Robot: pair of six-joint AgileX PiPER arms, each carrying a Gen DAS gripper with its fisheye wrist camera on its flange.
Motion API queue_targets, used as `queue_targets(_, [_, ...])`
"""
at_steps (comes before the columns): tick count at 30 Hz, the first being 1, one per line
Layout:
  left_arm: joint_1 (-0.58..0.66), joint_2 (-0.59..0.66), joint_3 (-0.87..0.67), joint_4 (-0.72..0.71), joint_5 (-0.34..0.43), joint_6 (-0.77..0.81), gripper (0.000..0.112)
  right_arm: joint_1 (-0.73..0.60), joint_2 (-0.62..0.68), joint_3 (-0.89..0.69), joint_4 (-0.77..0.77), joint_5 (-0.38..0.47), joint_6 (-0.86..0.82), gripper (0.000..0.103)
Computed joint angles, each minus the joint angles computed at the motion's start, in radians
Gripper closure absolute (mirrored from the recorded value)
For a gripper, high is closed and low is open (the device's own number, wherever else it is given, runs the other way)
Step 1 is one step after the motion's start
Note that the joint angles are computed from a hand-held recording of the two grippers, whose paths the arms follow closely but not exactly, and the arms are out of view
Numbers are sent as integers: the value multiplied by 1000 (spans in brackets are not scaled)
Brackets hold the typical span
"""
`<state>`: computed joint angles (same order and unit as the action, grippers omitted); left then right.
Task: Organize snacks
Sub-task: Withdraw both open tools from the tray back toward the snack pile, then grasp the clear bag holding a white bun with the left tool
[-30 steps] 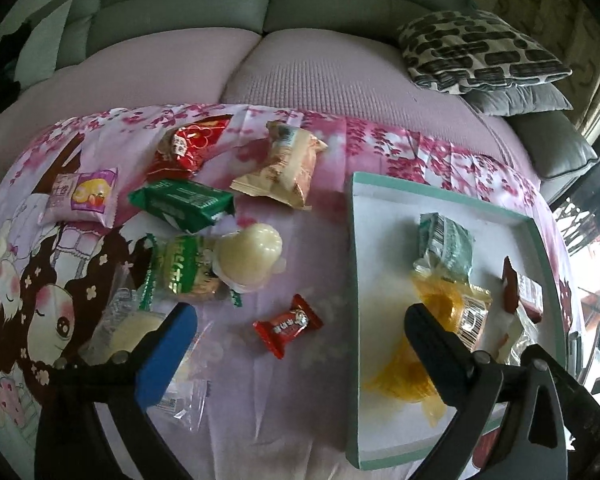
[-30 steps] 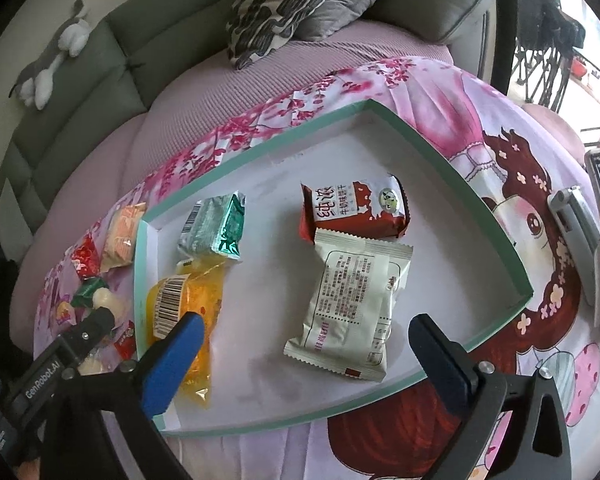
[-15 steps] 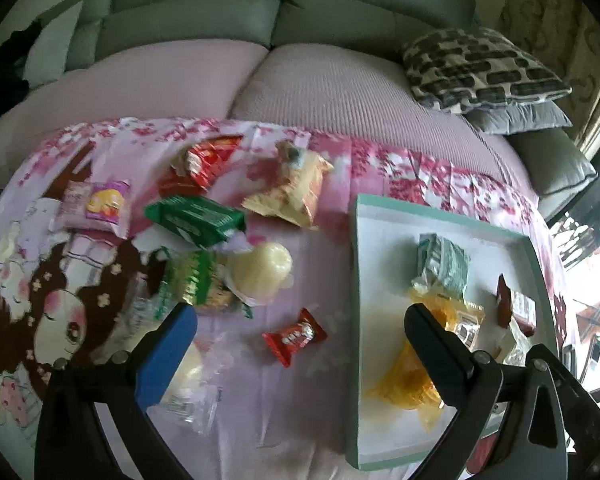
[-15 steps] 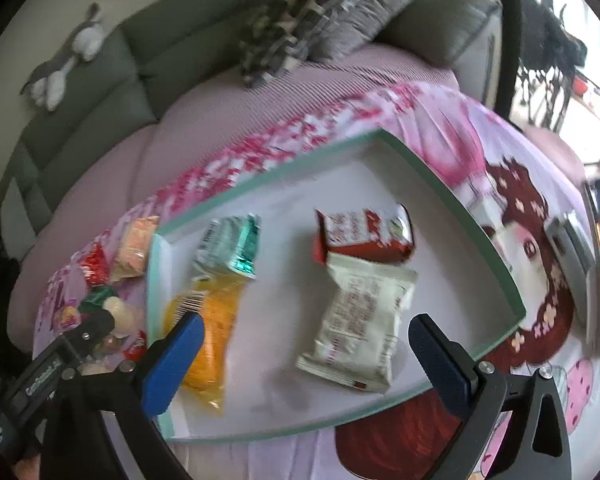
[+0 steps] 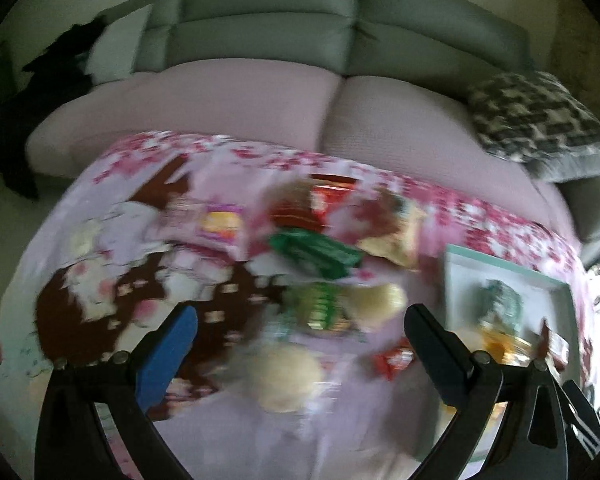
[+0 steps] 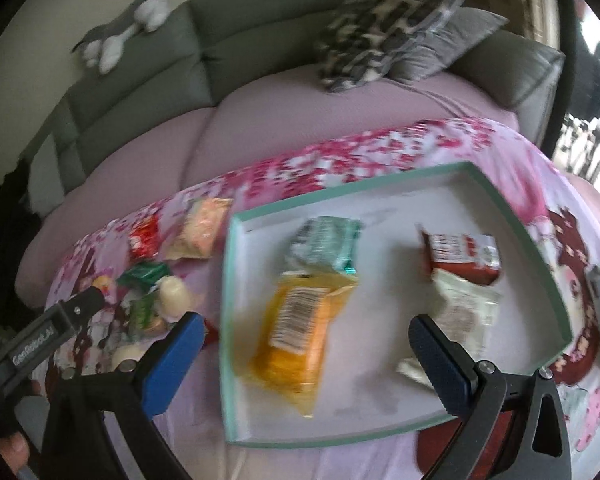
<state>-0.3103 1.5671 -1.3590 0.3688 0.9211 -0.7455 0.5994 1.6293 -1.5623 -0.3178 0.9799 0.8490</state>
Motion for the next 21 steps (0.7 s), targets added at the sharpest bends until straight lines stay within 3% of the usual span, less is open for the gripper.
queue_targets(10, [189,-68,71,-43,34,65,9,103,107,-95,29,-49,-41,0])
queue_targets(15, [262,-76,82,-88,49,128,9,152,184,-170,-11,24,-22,0])
queue_targets(21, [362,-103,109,-186,17,270,9,174,199,-161,3,0,-50,0])
